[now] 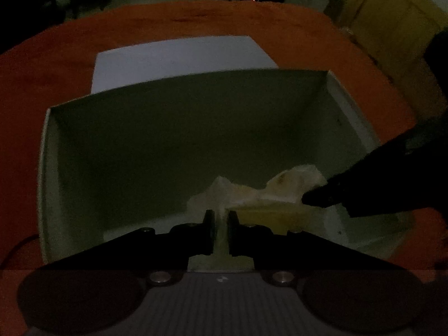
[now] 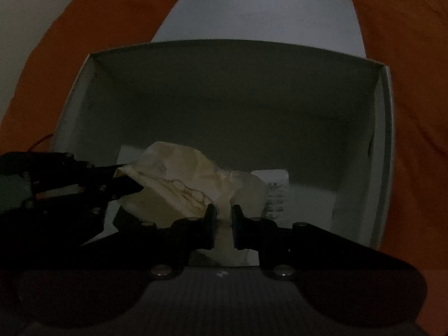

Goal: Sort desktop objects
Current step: 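Carry the tissue pack with both tools and lower it into the white box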

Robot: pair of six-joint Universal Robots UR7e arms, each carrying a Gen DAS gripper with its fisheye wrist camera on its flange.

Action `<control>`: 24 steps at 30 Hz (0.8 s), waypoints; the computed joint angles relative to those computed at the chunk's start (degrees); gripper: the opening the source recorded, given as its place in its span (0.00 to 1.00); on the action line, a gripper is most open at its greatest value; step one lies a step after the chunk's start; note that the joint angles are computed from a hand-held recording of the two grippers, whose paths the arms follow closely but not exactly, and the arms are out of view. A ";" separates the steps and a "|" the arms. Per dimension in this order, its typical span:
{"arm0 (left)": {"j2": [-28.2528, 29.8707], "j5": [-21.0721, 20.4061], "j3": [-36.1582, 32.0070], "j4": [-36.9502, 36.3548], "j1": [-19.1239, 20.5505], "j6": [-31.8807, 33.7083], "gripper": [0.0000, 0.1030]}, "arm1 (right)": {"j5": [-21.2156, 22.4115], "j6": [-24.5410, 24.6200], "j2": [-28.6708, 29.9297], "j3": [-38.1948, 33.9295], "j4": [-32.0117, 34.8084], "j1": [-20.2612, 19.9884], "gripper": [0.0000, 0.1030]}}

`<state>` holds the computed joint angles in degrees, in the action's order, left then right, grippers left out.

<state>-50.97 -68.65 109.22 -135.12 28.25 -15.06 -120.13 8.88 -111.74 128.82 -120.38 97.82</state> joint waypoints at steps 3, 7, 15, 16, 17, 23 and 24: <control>0.56 0.75 0.23 -0.26 0.06 -0.80 0.07 | -0.37 0.80 -0.01 0.31 0.24 1.62 0.13; 0.28 1.16 1.24 -0.77 -0.03 -1.20 0.07 | -0.39 -0.15 0.42 0.94 -0.78 1.19 0.14; 0.26 1.48 1.91 -1.50 -0.53 -0.55 0.08 | -0.02 0.04 -0.60 1.75 0.17 1.20 0.16; 0.32 1.35 1.60 -1.23 -0.42 -0.68 0.09 | -0.04 0.00 -0.63 1.79 0.18 1.23 0.16; 0.34 1.12 1.26 -0.94 -0.25 -0.95 0.09 | -0.42 -0.42 -0.61 1.83 -0.08 1.51 0.16; -0.53 1.86 0.60 -0.40 -0.30 -1.96 0.26 | -4.05 0.24 -0.85 1.32 -1.98 3.66 0.51; -1.18 2.21 0.69 -0.19 -0.48 -2.72 0.40 | -4.28 0.24 -1.29 1.10 -2.29 4.06 0.62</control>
